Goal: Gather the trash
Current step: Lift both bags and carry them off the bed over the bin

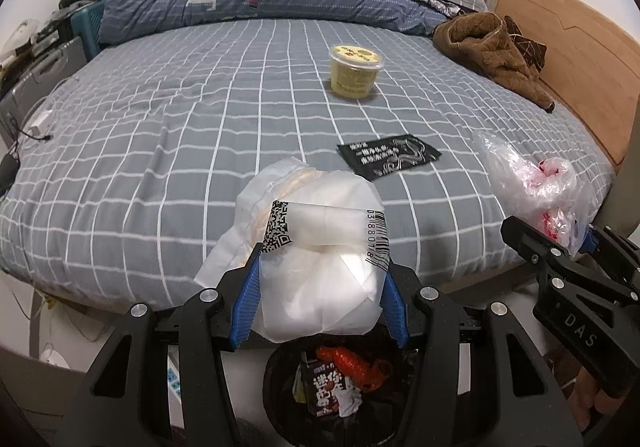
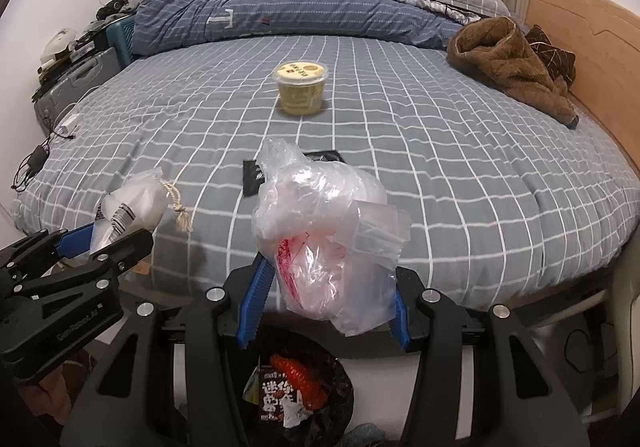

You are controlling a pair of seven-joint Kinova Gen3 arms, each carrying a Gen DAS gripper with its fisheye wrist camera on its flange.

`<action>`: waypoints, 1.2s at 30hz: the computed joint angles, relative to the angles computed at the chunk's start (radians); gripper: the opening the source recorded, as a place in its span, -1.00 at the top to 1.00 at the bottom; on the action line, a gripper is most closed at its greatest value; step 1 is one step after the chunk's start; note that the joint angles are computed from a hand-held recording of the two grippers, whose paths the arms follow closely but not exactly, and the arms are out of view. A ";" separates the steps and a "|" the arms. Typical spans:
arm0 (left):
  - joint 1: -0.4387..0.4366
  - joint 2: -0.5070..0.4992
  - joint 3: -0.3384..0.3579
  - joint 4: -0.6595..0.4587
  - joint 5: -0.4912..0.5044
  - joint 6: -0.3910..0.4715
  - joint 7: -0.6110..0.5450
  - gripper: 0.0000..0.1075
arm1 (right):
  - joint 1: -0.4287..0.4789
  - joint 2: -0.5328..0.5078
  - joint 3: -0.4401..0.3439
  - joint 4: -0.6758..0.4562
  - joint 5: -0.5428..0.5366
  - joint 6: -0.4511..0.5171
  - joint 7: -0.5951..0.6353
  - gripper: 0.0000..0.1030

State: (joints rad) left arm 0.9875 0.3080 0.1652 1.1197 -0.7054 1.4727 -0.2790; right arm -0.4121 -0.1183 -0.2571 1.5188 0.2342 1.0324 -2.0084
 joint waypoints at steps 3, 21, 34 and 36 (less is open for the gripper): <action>0.018 -0.008 0.006 0.015 -0.001 0.013 0.024 0.04 | -0.002 -0.019 -0.005 0.016 -0.007 0.008 -0.005 0.06; 0.071 -0.013 0.052 0.060 0.064 0.095 0.132 0.04 | -0.004 -0.097 -0.052 0.110 -0.066 0.084 -0.033 0.06; 0.070 -0.051 0.084 0.167 0.108 0.076 0.228 0.04 | -0.002 -0.123 -0.116 0.191 -0.050 0.097 -0.078 0.06; 0.057 -0.058 0.090 0.198 0.119 0.052 0.237 0.04 | -0.021 -0.111 -0.089 0.210 -0.081 0.086 -0.067 0.06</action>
State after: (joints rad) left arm 1.0450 0.2499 0.2549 1.3180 -0.5859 1.5246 -0.0421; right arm -0.4335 -0.2288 -0.3460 1.7288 0.1532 1.1182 -2.0755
